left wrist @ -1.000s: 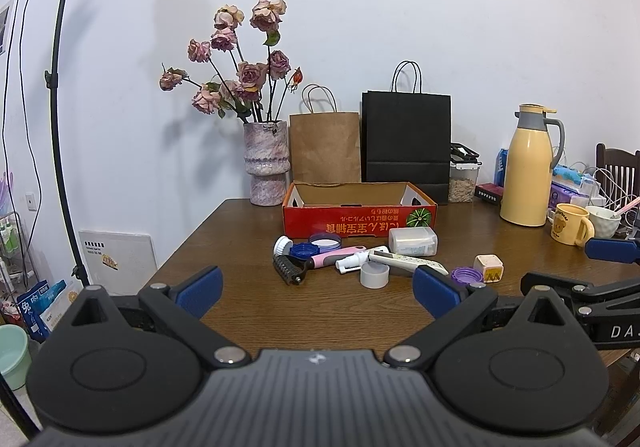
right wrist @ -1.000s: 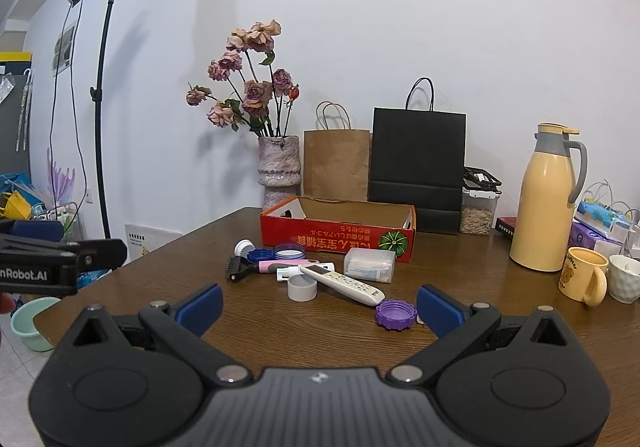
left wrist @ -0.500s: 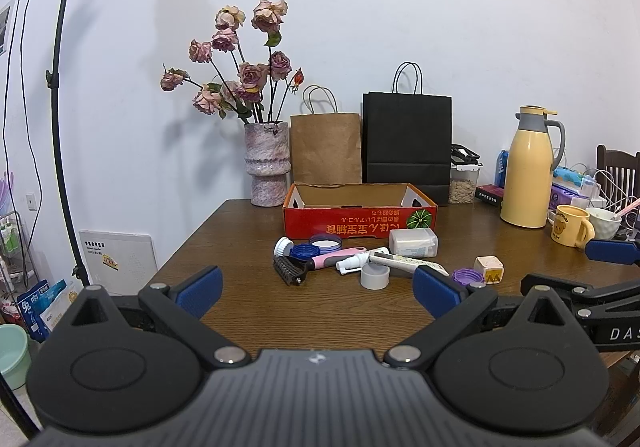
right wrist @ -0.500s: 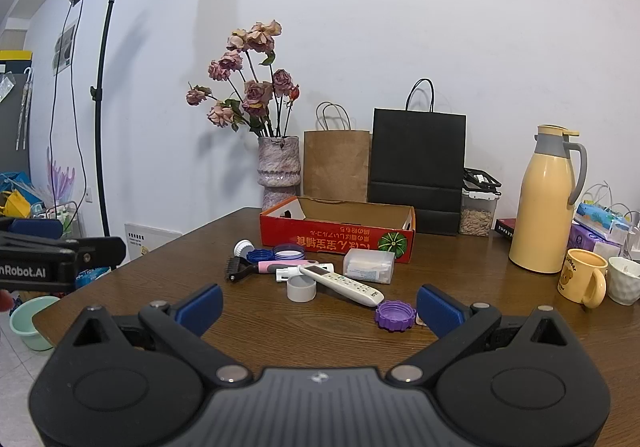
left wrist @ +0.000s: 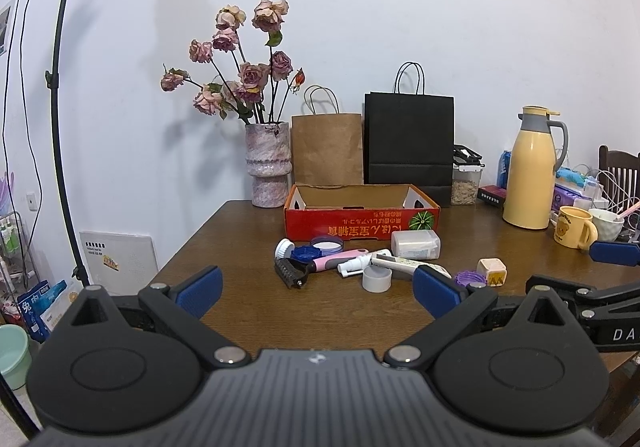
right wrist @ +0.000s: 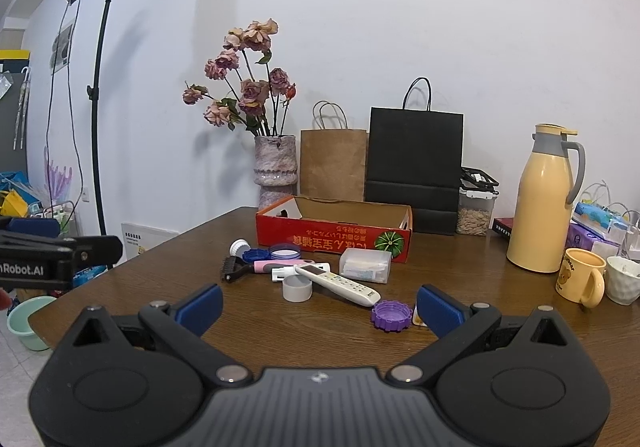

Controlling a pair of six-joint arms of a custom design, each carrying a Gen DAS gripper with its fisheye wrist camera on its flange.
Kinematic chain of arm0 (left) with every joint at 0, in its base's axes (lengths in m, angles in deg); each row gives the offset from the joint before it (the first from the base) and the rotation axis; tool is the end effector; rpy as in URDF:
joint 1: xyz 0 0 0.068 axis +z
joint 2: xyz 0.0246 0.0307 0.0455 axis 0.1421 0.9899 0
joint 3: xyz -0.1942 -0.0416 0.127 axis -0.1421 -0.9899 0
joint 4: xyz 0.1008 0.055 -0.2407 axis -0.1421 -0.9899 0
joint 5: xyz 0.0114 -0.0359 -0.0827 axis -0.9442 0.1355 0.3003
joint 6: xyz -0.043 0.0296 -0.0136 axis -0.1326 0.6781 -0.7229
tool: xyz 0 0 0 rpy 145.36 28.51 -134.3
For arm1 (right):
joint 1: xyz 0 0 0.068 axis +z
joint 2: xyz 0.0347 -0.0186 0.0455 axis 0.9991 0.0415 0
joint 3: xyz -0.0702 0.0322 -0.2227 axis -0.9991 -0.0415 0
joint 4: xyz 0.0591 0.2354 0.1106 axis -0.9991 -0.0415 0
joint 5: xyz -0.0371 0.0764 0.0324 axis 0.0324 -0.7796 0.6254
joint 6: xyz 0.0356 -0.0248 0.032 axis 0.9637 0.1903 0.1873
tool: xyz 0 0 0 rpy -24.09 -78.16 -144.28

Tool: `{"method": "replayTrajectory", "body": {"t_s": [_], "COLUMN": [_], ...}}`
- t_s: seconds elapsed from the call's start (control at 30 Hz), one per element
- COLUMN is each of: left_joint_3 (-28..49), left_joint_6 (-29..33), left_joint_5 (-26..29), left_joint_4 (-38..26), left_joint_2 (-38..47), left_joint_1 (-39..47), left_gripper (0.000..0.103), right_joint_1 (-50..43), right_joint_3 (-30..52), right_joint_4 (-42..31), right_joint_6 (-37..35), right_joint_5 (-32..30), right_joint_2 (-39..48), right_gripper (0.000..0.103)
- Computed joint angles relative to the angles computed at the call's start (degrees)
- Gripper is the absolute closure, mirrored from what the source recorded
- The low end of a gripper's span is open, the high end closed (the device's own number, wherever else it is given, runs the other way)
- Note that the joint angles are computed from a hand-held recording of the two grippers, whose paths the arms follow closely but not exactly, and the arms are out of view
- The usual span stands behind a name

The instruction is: Organize rigid objects

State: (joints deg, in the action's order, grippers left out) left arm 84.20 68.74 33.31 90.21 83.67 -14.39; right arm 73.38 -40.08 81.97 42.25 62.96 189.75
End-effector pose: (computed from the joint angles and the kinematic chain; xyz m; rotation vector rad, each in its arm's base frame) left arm 0.3014 -0.1203 0.0413 0.2647 1.8446 -0.1612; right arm 0.2545 -0.0562 0.0422 0.0257 1.8957 0.0102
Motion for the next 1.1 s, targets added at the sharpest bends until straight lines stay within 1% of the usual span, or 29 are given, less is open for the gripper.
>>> {"method": "replayTrajectory", "body": {"t_s": [0.2,0.27,0.5,0.63,1.1], "left_joint_3": [2.48,4.04,8.70,10.41,22.09], "left_joint_6": [-0.09,-0.17,-0.56,-0.76,-1.15], "left_joint_5": [0.44,-0.02,0.35,0.60,1.22], "left_joint_4": [-3.16,-3.12,-6.70,-7.17,-15.35], "left_joint_2": [0.11,2.13,4.67,6.03,12.62], "left_joint_1": [0.51,0.10,0.17,0.19,0.16], "left_gripper": [0.000,0.000,0.000,0.000,0.000], "right_joint_1": [-0.64,-0.78,-1.02,-1.43,-1.85], "right_joint_3": [2.14,3.18,6.71,8.82,17.88], "right_joint_4": [-1.14,-1.72,-3.58,-4.80,-9.64], "right_joint_6": [-0.22,-0.30,-0.61,-0.71,-0.84], "right_joint_5": [-0.30,-0.39,-0.23,-0.30,-0.48], "right_joint_2": [1.49,2.27,5.21,6.46,12.73], "right_gripper": [0.000,0.000,0.000,0.000,0.000]}}
